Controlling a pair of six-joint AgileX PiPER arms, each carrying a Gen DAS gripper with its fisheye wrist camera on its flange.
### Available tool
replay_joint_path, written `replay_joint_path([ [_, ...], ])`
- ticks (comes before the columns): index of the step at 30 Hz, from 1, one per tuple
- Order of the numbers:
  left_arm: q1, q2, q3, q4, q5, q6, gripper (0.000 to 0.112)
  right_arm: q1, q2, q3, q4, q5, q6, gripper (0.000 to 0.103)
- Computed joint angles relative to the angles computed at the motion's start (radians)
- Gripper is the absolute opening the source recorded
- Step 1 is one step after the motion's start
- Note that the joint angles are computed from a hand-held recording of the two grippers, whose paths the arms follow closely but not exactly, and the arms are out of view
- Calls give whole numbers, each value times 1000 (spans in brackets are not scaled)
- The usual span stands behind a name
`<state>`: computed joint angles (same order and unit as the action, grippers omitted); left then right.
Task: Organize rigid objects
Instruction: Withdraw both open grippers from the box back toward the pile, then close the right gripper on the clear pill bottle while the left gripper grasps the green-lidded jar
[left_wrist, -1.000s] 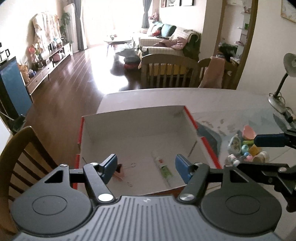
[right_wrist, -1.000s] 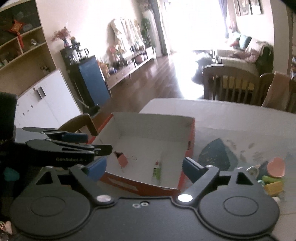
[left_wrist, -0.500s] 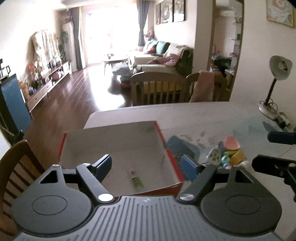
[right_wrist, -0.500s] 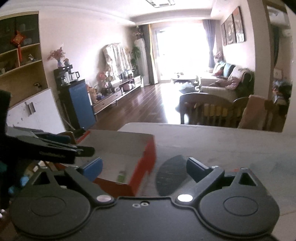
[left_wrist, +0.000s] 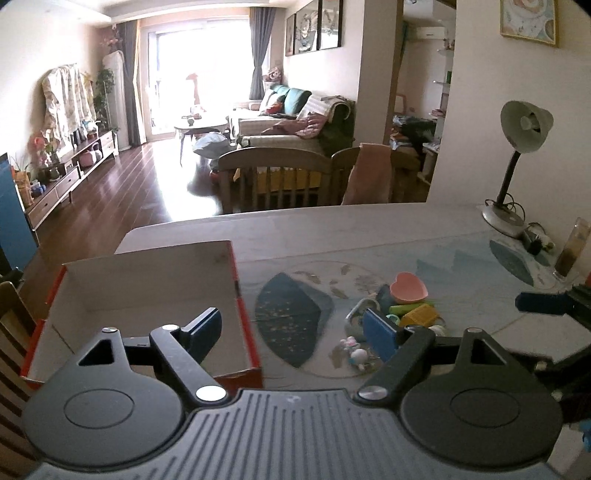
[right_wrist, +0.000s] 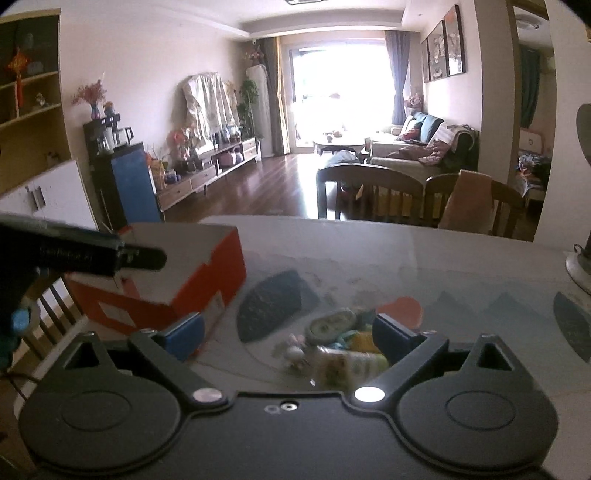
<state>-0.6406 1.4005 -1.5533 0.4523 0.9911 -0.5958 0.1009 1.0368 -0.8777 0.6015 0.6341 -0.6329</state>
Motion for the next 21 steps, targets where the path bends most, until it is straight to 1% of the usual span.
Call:
replay_joint_path([
  [5, -58, 60, -19, 38, -17, -72, 84, -118, 11, 46, 115, 72, -199, 97],
  [6, -66, 73, -24, 41, -26, -85, 85, -126, 16, 57, 118, 71, -216, 97],
  [7, -74, 80, -23, 48, -33, -99, 91, -160, 24, 69, 147, 84, -268, 97],
  [8, -86, 90, -23, 65, -43, -121, 100, -181, 34, 77, 163, 91, -299, 97],
  [9, -102, 100, -19, 96, -54, -155, 103, -198, 46, 84, 177, 92, -329, 97],
  [11, -128, 130, -35, 132, -58, -193, 103, -225, 68, 98, 206, 94, -390, 97],
  [14, -150, 202, -97, 138, -32, -215, 103, -240, 109, 119, 235, 85, -466, 97],
  [18, -151, 307, -201, 69, -2, -185, 103, -241, 159, 146, 270, 72, -556, 97],
  [21, -153, 401, -312, 3, 44, -141, 103, -229, 198, 161, 298, 46, -617, 96],
])
